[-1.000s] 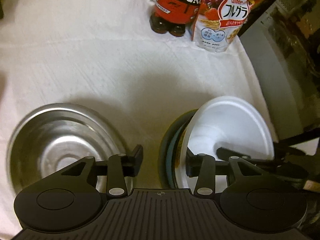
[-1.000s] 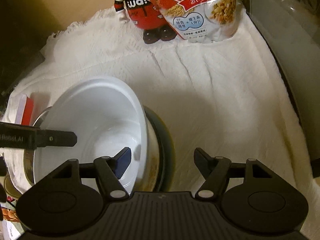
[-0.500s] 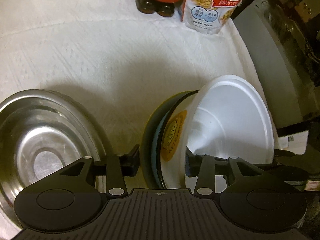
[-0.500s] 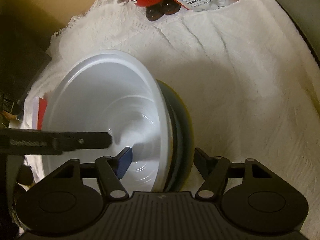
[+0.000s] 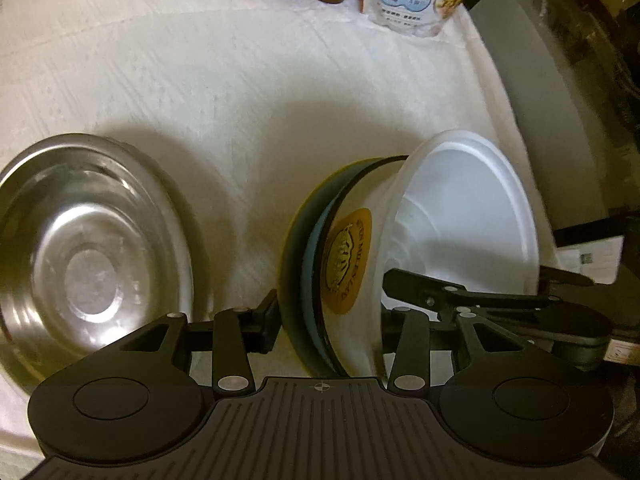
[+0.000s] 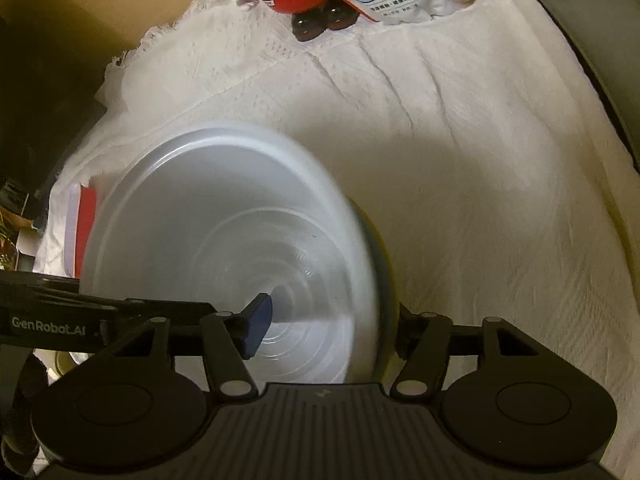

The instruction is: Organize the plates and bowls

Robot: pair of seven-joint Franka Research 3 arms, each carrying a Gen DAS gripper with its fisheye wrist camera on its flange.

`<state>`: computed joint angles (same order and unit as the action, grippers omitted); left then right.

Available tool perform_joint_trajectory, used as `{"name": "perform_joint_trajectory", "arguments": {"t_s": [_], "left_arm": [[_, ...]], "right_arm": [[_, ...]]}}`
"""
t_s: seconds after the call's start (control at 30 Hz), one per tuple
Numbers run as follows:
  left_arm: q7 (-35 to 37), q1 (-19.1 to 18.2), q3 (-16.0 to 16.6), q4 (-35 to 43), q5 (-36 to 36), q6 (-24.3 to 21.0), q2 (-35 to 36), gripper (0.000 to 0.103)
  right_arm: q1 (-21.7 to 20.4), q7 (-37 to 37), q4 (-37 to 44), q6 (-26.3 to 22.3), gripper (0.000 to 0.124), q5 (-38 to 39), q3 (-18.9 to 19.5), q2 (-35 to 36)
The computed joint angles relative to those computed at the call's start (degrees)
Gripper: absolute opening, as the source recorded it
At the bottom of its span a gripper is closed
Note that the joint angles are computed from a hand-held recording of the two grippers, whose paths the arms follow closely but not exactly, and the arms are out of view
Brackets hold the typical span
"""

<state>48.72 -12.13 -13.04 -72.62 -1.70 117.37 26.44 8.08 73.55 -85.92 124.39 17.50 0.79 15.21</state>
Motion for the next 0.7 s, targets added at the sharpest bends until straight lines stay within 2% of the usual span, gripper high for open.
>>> {"name": "perform_joint_trajectory", "arguments": {"t_s": [0.37,0.47,0.6,0.7], "left_arm": [[1.26,0.55,-0.44,2.04,-1.27,-1.94,1.41,0.045],[1.73,0.35,-0.11,1.24,-0.44,-2.09,-0.1,0.045],[0.85,-0.74,0.62,-2.23,2.66,1.09,-3.24,0.045],[0.96,-1.85,0.94,-2.29,5.84,1.65,-3.79,0.045]], "right_arm": [[-0.59,-1.84,0.68,-0.85,0.065,2.6,0.28,0.79],[0.17,-2.34,-0.84,2.23,0.065,0.83,0.17,-0.12],[0.49,-2.48,-1.75,3.75,0.065,-0.23,0.08,-0.8],[1.45,-1.74,-4.04,7.46,0.065,-2.93,-0.21,-2.26]]}}
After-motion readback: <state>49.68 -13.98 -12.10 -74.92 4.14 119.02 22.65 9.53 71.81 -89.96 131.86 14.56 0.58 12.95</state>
